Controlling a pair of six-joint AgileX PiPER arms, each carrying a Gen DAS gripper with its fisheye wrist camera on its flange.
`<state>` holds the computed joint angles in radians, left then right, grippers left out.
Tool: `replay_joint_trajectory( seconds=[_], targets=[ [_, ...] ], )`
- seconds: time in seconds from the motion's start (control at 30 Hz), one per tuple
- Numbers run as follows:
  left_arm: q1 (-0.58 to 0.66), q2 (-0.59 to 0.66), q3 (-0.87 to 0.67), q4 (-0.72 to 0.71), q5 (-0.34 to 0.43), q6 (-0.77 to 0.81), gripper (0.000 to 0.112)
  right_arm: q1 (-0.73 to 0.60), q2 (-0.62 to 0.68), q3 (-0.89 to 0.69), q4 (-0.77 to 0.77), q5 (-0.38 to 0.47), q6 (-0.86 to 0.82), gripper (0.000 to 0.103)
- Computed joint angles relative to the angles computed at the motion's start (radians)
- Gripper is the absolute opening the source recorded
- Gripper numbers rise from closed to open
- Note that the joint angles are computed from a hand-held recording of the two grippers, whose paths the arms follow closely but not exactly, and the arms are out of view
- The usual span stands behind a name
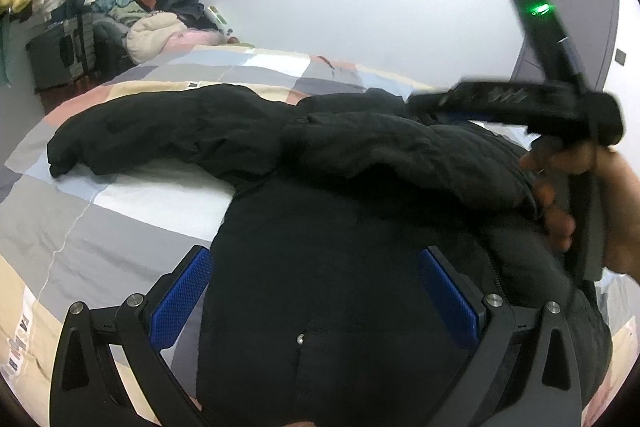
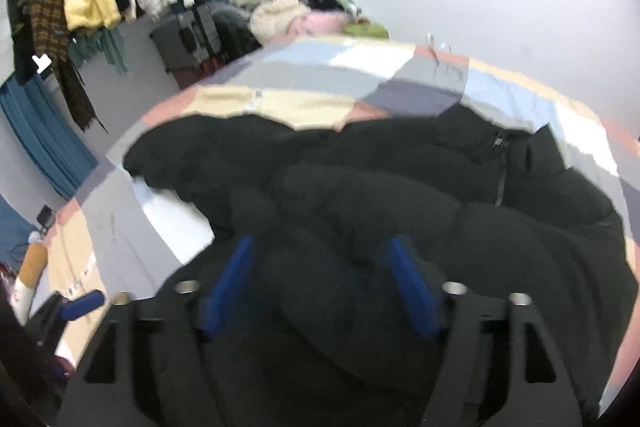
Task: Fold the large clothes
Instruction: 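Lay the sleeve on the jacket, open the right tool and withdraw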
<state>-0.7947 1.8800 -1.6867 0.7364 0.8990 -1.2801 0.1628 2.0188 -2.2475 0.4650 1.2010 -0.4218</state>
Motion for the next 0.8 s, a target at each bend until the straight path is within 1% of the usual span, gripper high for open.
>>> replay_joint_trajectory(
  seconds=[0.13,0.27,0.33,0.4,0.47,0.5,0.53,0.6,0.67,0.8],
  targets=[
    [-0.008,0.014,-0.023,-0.013,0.014,0.015,0.103,-0.038,-0.045,0.003,0.006,-0.010,-0.005,0.075],
    [-0.030,0.020,-0.041,0.005,0.024,0.014,0.103,-0.108,-0.113,0.076,0.018,-0.069,-0.032,0.075],
    [-0.038,0.033,-0.062,0.004,0.032,0.023,0.103,-0.145,-0.149,0.139,0.019,-0.112,-0.055,0.075],
    [-0.042,0.047,-0.084,-0.006,0.038,0.040,0.103,-0.196,-0.195,0.234,0.032,-0.172,-0.093,0.075],
    [-0.047,0.073,-0.128,-0.013,0.069,0.079,0.103,-0.237,-0.234,0.318,0.045,-0.225,-0.127,0.075],
    [-0.048,0.080,-0.140,-0.012,0.079,0.085,0.103,-0.265,-0.263,0.384,0.059,-0.271,-0.157,0.075],
    [-0.046,0.086,-0.153,-0.019,0.082,0.093,0.103,-0.285,-0.280,0.426,0.069,-0.298,-0.179,0.075],
    [-0.040,0.083,-0.154,-0.036,0.063,0.096,0.103,-0.323,-0.309,0.506,0.082,-0.349,-0.218,0.075],
    [-0.042,0.089,-0.167,-0.044,0.061,0.097,0.103,-0.364,-0.320,0.573,0.090,-0.381,-0.247,0.075],
    [-0.059,0.124,-0.224,-0.036,0.093,0.118,0.103,-0.421,-0.319,0.681,0.077,-0.431,-0.285,0.075]
  ],
)
